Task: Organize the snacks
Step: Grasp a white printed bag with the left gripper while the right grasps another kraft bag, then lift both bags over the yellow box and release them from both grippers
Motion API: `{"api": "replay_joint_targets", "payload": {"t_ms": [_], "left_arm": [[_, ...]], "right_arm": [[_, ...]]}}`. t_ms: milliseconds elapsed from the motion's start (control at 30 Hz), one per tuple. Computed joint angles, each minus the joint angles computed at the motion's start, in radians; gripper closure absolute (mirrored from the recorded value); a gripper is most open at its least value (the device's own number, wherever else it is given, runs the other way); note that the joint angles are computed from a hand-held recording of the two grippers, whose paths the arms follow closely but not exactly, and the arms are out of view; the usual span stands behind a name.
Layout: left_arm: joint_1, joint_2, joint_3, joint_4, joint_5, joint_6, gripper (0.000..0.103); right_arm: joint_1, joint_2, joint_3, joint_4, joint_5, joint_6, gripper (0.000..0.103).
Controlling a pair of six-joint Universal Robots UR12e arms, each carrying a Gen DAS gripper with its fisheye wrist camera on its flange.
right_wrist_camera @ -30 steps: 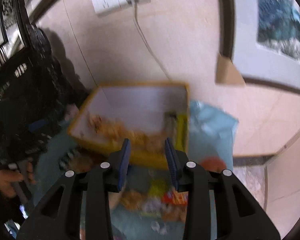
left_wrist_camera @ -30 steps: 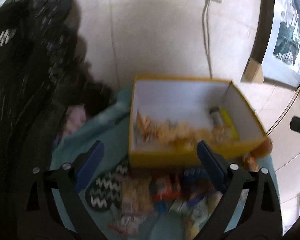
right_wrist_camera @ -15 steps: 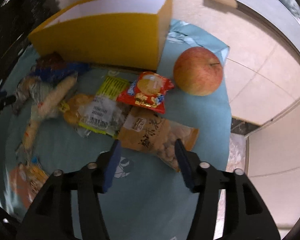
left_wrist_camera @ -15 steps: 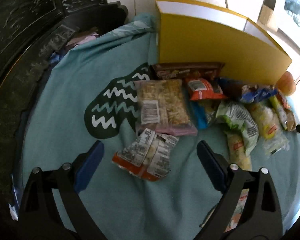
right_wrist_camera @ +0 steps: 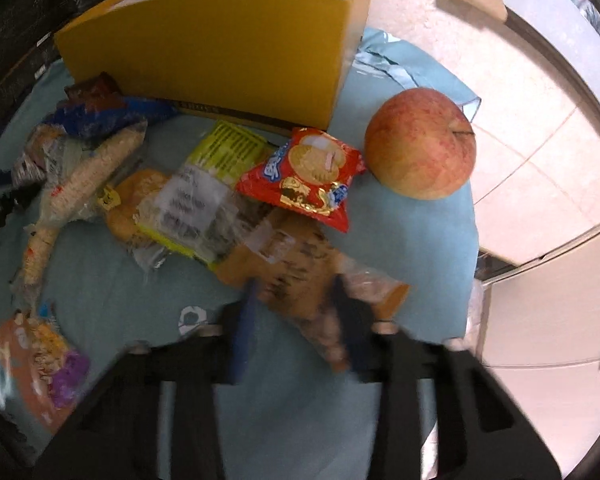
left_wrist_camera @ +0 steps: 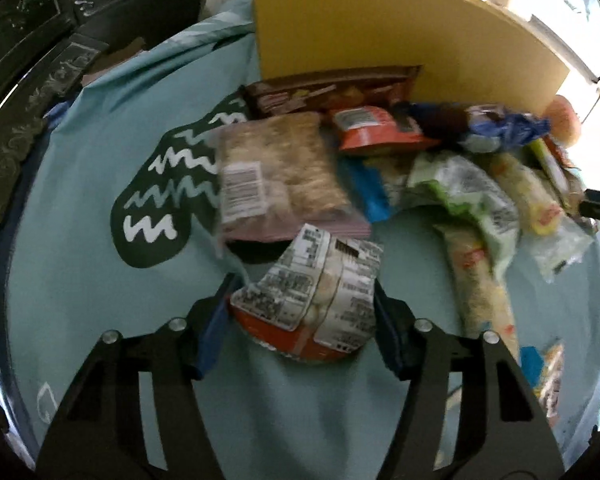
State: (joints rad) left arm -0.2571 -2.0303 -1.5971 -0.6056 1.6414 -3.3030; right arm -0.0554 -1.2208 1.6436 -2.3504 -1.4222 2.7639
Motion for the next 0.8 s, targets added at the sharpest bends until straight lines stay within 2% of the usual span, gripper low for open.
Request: {"api": "replay_joint_targets", "payload": {"t_ms": [67,100,133,167,200,233,267,300,367,400,467,600,633,667,700,733,800], "left_arm": [[0.001,0.01,-0.014,0.022,-0.021,-0.004,0.04],[-0.003,0.015,-0.022,0.03,-0.029,-0.004,0.04],[-0.007,0.019,-0.027,0.034,-0.034,-0.004,0.04],[-0.008,0.019,-0.027,0.034,-0.04,-0.003,0.04],[-0.01,0.021,-0.03,0.03,-0.045,0.0,0.04],[-0.012,0.02,-0.028,0.025,-0.043,0.002,0.04],[-0.013,0.02,-0.027,0.019,-0.044,0.004,0.04],[-0.011,0.019,-0.023,0.01,-0.045,0.006,0.04],[-0.01,0.02,-0.019,0.001,-0.043,0.003,0.04],[-0.01,0.019,-0.016,-0.002,-0.042,0.001,0.04],[-0.012,0.018,-0.01,-0.01,-0.036,0.001,0.04],[-0.02,0.02,-0.003,-0.021,-0.028,-0.001,0.04],[-0.023,0.022,-0.004,-0.022,-0.025,-0.003,0.04],[-0.023,0.023,-0.004,-0.021,-0.025,-0.002,0.04],[-0.022,0.024,-0.005,-0.018,-0.026,-0.004,0.04],[-0.022,0.025,-0.007,-0.015,-0.026,-0.009,0.04],[-0.02,0.028,-0.012,-0.011,-0.027,-0.02,0.04]], "right_arm": [[-0.01,-0.012,0.003,0.052,0.044,0.003,0.1],[-0.015,-0.015,0.002,0.088,0.067,0.004,0.101],[-0.024,-0.022,0.008,0.134,0.124,-0.007,0.101],[-0.026,-0.03,0.018,0.138,0.145,-0.025,0.101],[-0.022,-0.041,0.037,0.101,0.132,-0.041,0.099],[-0.015,-0.052,0.06,0.025,0.098,-0.055,0.095],[-0.01,-0.058,0.073,-0.029,0.069,-0.059,0.08],[0.0,-0.058,0.082,-0.105,0.013,-0.072,0.058],[0.01,-0.051,0.083,-0.177,-0.032,-0.106,0.041],[0.012,-0.042,0.068,-0.172,-0.04,-0.134,0.036],[0.018,-0.012,0.021,-0.102,-0.058,-0.199,0.033],[0.034,0.022,-0.009,-0.014,-0.103,-0.309,0.031],[0.04,0.019,0.007,-0.045,-0.127,-0.342,0.027],[0.039,0.012,0.03,-0.099,-0.114,-0.373,0.025],[0.037,0.008,0.04,-0.112,-0.102,-0.37,0.028],[0.035,0.008,0.033,-0.087,-0.097,-0.335,0.03],[0.026,0.009,0.005,-0.004,-0.065,-0.263,0.065]]}}
